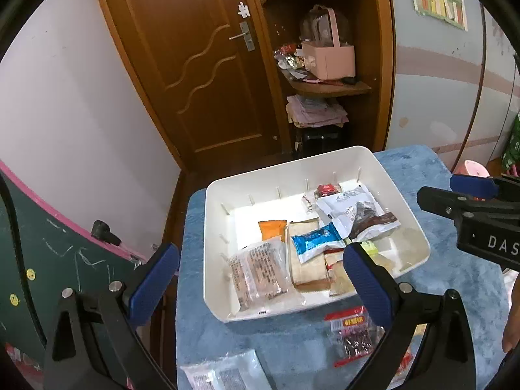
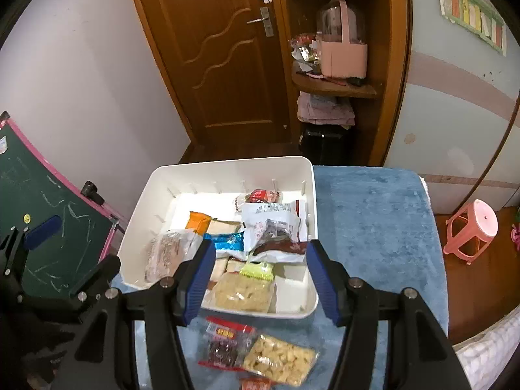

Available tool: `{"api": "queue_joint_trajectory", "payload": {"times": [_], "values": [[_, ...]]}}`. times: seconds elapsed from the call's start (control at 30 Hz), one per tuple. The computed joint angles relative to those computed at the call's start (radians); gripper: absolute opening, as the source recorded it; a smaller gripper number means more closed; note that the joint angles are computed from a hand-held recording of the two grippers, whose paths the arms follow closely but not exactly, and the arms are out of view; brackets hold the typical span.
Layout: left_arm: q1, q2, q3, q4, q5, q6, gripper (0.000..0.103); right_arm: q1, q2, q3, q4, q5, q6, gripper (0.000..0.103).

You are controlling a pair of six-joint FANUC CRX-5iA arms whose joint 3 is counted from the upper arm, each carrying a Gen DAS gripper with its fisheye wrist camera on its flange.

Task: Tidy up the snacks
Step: 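Move both tools back toward the remaining snacks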

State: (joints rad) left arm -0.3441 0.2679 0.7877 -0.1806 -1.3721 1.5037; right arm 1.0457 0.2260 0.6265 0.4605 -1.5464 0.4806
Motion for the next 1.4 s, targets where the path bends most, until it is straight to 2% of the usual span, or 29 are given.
{"api": "queue_joint_trajectory", "payload": {"times": [0.33,0.6,1.0,1.2,1.4], "values": [[0.051,-0.112,-0.072,0.048,-0.028,0.028,0.101,0.117,-0.029,0.025,0.098,-0.058,-0.025,0.059],[0.097,-0.228,-0.186,0.094,-0.022,-0.013,0.101,0.2,-0.054,0.016,0.147,-0.072,-0.037,0.059],[0.145,-0.357,-0.387,0.166,0.001,-0.059,0.101,0.281,-0.144,-0.146,0.127,-0.036,-0.111,0.059],[0.152,-0.379,-0.488,0.155,0.011,-0.043,0.101,0.303,-0.176,-0.234,0.098,-0.039,-0.135,0.059],[0.169,-0.378,-0.567,0.139,0.023,0.003,0.101,0.305,-0.225,-0.336,0.031,0.002,-0.194,0.059]]}}
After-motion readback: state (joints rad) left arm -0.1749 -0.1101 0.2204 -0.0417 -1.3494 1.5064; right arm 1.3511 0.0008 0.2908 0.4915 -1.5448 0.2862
